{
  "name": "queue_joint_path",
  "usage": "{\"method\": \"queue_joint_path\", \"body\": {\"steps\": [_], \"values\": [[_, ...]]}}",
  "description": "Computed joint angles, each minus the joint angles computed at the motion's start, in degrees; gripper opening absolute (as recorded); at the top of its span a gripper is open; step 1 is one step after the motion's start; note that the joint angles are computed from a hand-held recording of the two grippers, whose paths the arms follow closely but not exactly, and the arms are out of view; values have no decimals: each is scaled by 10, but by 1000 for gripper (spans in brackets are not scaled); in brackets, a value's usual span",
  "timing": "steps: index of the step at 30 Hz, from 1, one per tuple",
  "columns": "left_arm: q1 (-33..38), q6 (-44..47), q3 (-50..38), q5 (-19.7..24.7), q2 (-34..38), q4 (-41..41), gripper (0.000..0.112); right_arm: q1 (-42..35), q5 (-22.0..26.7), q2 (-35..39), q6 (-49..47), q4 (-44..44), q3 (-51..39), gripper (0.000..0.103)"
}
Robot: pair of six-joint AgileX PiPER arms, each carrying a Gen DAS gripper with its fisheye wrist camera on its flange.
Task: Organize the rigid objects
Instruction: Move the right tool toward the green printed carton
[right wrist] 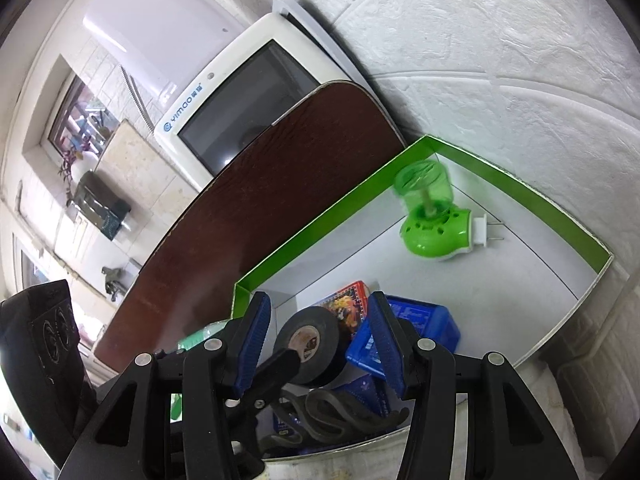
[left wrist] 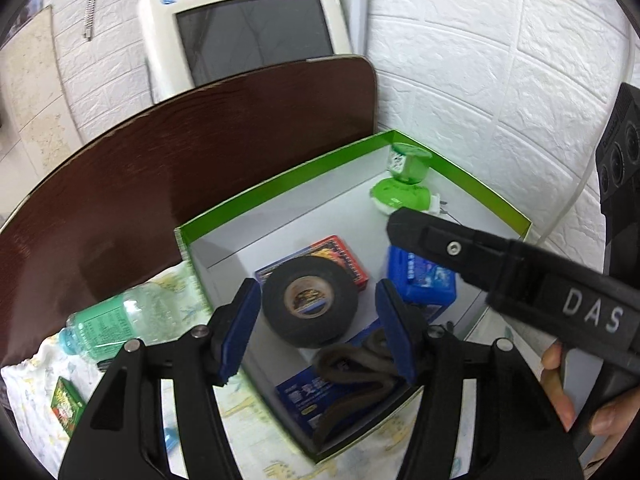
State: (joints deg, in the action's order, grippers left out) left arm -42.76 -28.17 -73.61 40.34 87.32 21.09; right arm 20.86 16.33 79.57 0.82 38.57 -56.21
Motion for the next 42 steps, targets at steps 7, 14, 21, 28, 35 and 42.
{"method": "queue_joint_path", "body": {"steps": [7,14,21,28,35,42], "values": [[71,-13,94,-10,-97,-1,62,58,4,18,105,-113,-34,53],[222,54,188,-22,-189,-60,62,146,34,77,229,-252,-110,53],[452,248,274,-52,-244,-231,62,225,88,163,291,-328,-215,53],[606,512,316,-44,-230,-441,62,294,165,278,300,-354,-369,53],[669,655,319,-30,-180,-554,48,328,253,388,314,-371,-524,53],[706,727,308,-8,-135,-623,46,351,366,510,309,-388,-725,53]]}}
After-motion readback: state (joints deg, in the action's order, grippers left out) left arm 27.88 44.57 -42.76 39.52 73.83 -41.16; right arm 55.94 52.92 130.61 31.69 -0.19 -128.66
